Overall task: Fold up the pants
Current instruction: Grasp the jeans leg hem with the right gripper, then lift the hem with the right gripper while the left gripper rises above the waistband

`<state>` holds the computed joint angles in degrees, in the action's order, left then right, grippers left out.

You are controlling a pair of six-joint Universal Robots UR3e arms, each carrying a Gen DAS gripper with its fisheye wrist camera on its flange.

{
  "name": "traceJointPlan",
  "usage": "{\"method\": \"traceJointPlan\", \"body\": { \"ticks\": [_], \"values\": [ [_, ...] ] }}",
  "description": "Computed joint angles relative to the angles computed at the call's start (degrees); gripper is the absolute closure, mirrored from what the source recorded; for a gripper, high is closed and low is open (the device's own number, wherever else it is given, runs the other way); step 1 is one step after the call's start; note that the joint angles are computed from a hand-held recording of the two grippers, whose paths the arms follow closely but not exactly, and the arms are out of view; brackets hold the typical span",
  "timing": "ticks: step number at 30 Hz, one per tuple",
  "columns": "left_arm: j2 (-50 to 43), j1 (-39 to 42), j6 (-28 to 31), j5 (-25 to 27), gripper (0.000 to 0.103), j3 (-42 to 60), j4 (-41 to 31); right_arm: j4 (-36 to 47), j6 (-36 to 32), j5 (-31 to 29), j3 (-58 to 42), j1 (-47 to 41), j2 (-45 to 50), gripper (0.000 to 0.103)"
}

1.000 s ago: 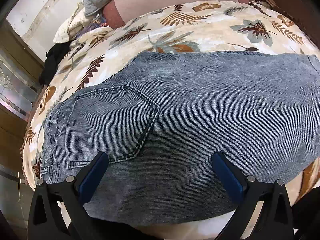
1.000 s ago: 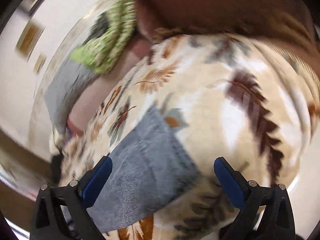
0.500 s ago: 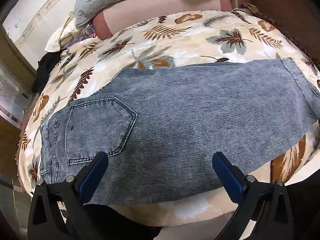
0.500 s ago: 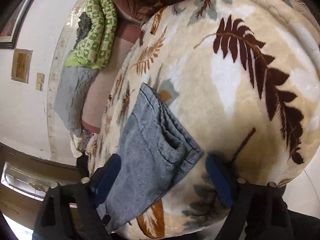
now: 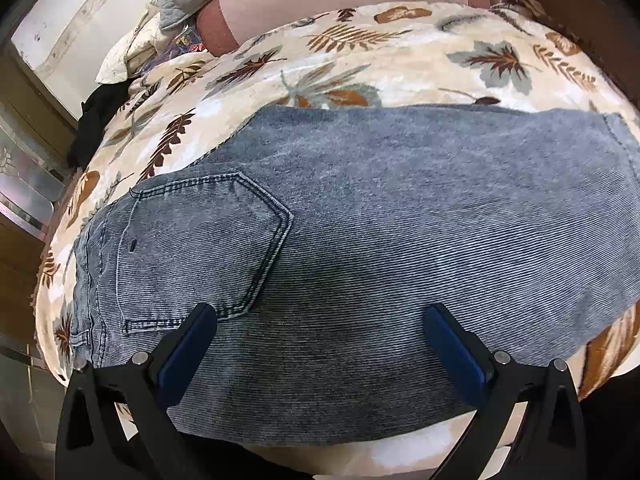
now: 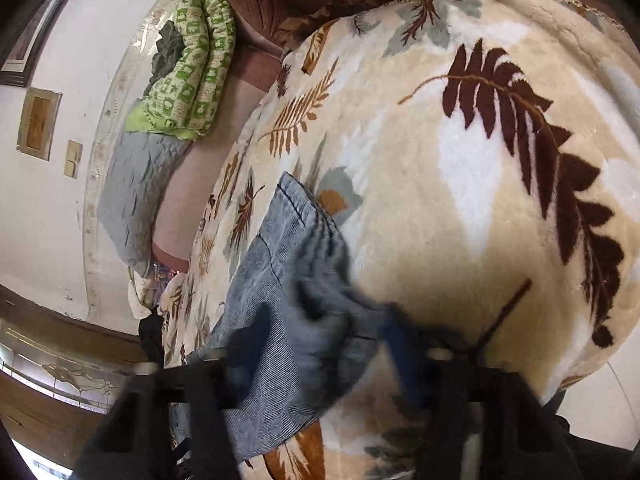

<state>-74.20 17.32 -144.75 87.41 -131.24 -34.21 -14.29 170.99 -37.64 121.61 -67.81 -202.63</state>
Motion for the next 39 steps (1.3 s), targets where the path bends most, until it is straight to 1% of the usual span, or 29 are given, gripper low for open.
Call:
{"method": "traceJointPlan", "body": {
  "ticks": [1,5,7,10,11,14,18,19,25,31,35,39],
  "values": [
    [1.0,0.5,0.3,-0.9,0.0,0.1,-1.1,1.0,-0.8,0.2,-0.4,-0.4,0.0,0.056],
    [5.4,2.5,1.1,-4.0,0.0,0.0,-3.0,9.7,-10.6,-0.3,-5.9,-5.0,2.7,0.057],
    [7.9,3.6,1.6,-5.7,0.0,0.2,-4.3,14.5,-15.9,-1.4,-9.2,-7.7,4.2,0.062],
    [11.3,5.9,2.5,-8.2,0.0,0.5,-5.6,18.7,-19.4,-2.6,-12.0,-10.1,5.2,0.062],
    [12.3,7.0,2.9,-9.2,0.0,0.7,-6.3,19.4,-19.9,-3.0,-12.5,-10.6,5.4,0.062],
    [15.1,9.9,4.0,-11.9,0.0,1.5,-8.0,19.0,-18.6,-2.9,-12.0,-10.3,4.8,0.062],
    [18.1,13.4,4.9,-14.7,0.0,1.8,-8.5,18.1,-17.4,-2.8,-11.1,-9.8,4.3,0.062],
    [18.8,14.3,5.1,-15.3,0.0,1.9,-8.6,18.1,-17.5,-2.8,-11.2,-9.8,4.3,0.063],
    [21.3,21.1,6.2,-18.9,0.0,3.2,-8.6,18.8,-18.2,-3.3,-11.9,-10.4,4.5,0.063],
    [20.3,31.6,6.4,-22.5,0.0,6.3,-6.9,20.0,-19.0,-3.8,-13.0,-11.2,4.9,0.063],
    [19.4,40.4,6.0,-26.7,0.0,9.0,-6.6,20.7,-19.5,-4.2,-14.0,-11.7,5.1,0.063],
    [19.9,47.2,7.4,-31.0,0.0,11.1,-9.7,21.2,-19.8,-4.5,-14.9,-12.2,5.2,0.063]
  ]
}}
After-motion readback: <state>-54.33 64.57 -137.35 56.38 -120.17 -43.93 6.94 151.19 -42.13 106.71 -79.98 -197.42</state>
